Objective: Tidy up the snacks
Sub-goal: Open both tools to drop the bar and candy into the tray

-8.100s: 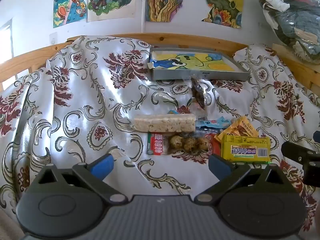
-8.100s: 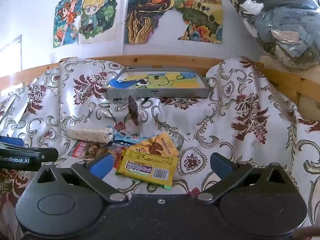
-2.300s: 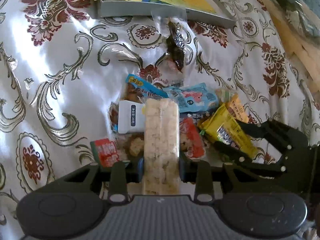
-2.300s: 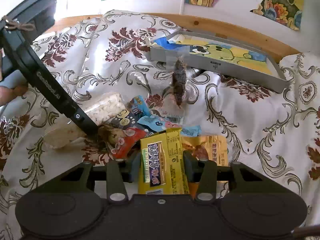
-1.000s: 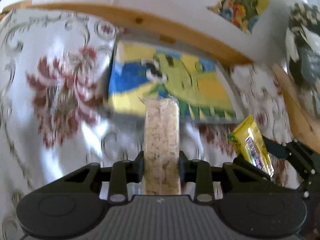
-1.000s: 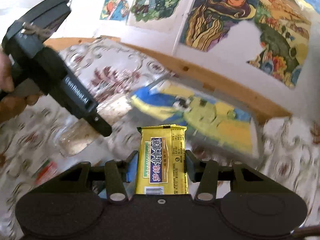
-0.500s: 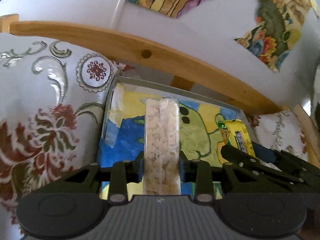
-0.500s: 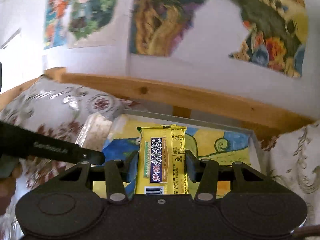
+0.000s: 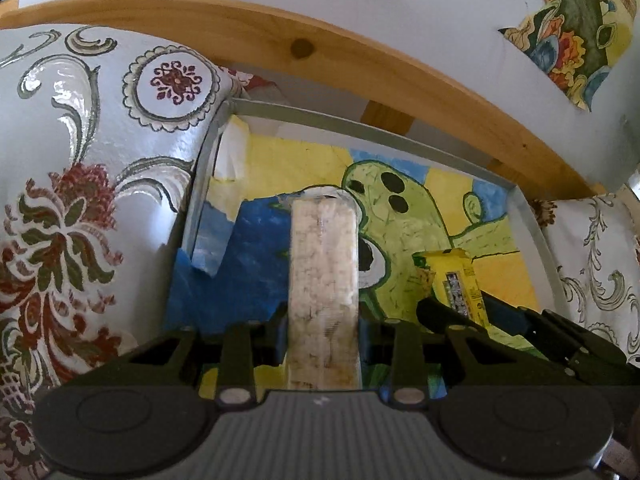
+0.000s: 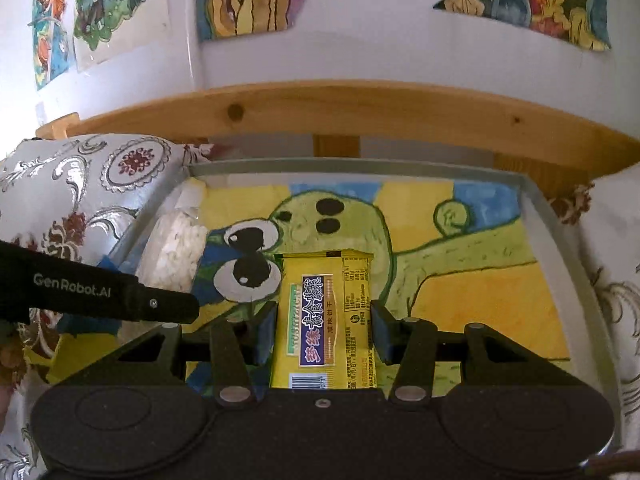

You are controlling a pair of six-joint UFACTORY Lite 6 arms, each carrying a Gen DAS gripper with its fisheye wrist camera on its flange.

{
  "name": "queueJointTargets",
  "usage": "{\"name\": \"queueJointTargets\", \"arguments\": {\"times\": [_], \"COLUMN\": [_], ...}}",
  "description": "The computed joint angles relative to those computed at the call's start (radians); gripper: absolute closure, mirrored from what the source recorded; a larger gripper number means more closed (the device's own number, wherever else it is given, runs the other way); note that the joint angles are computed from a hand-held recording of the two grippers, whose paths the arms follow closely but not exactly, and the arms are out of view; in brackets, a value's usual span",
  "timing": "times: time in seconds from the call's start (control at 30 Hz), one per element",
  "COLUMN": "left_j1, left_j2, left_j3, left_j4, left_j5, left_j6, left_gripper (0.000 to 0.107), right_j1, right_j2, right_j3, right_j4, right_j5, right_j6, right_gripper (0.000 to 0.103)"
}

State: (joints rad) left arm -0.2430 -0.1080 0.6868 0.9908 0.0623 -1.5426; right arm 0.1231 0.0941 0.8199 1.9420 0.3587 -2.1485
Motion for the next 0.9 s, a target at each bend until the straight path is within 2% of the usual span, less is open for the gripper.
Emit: {"name": "queueJointTargets", "arguments": {"times": [0.13, 0.23, 0.27, 0.33, 0.43, 0.5, 0.57, 0.63, 0.7, 0.8, 0.9], "left_j1": [-0.011, -0.014, -0.015, -0.021, -0.047, -0.101, -0.161, -0.259, -0.393, -0.625, -0.875], "left_j2": [0.003, -0.023, -0.042, -0.091, -0.209, -0.298, -0.396, -0.492, -0.591, -0.691, -0.744], "left_j3": [0.007, -0.011, -0.023, -0.056, -0.124, -0.169, -0.210, -0.245, -0.284, -0.310, -0.309], "left_j4": [-0.033, -0.008, 0.010, 0.102, 0.253, 0.341, 0.310, 0.301, 0.298, 0.277, 0.246], "left_j5": [0.017, 0.027, 0.032, 0.042, 0.091, 0.168, 0.243, 0.364, 0.519, 0.758, 1.007], "left_j6": [0.028, -0.017, -0.043, -0.148, -0.331, -0.434, -0.400, -0.407, -0.421, -0.436, -0.478], "left_gripper": [0.065, 0.050, 0.046, 0.042, 0.021, 0.019, 0.012, 0.008, 0.006, 0.005, 0.005], "right_j1": [0.019, 0.023, 0.024, 0.018, -0.019, -0.054, -0.106, -0.152, -0.210, -0.319, -0.466], "right_j2": [0.010, -0.007, -0.016, -0.044, -0.115, -0.175, -0.253, -0.346, -0.439, -0.588, -0.746], "right_j3": [-0.012, -0.030, -0.036, -0.057, -0.105, -0.144, -0.191, -0.242, -0.289, -0.341, -0.390], "right_j4": [0.096, 0.131, 0.138, 0.162, 0.145, 0.135, 0.094, 0.045, -0.026, -0.194, -0.341], "right_j5": [-0.007, -0.003, -0.004, -0.001, 0.028, 0.050, 0.087, 0.115, 0.153, 0.234, 0.368], "right_j6": [-0.095, -0.133, -0.145, -0.182, -0.189, -0.196, -0.188, -0.162, -0.104, 0.046, 0.173], "right_gripper": [0.052, 0.048, 0.043, 0.039, 0.028, 0.020, 0.016, 0.011, 0.005, 0.002, 0.001]}}
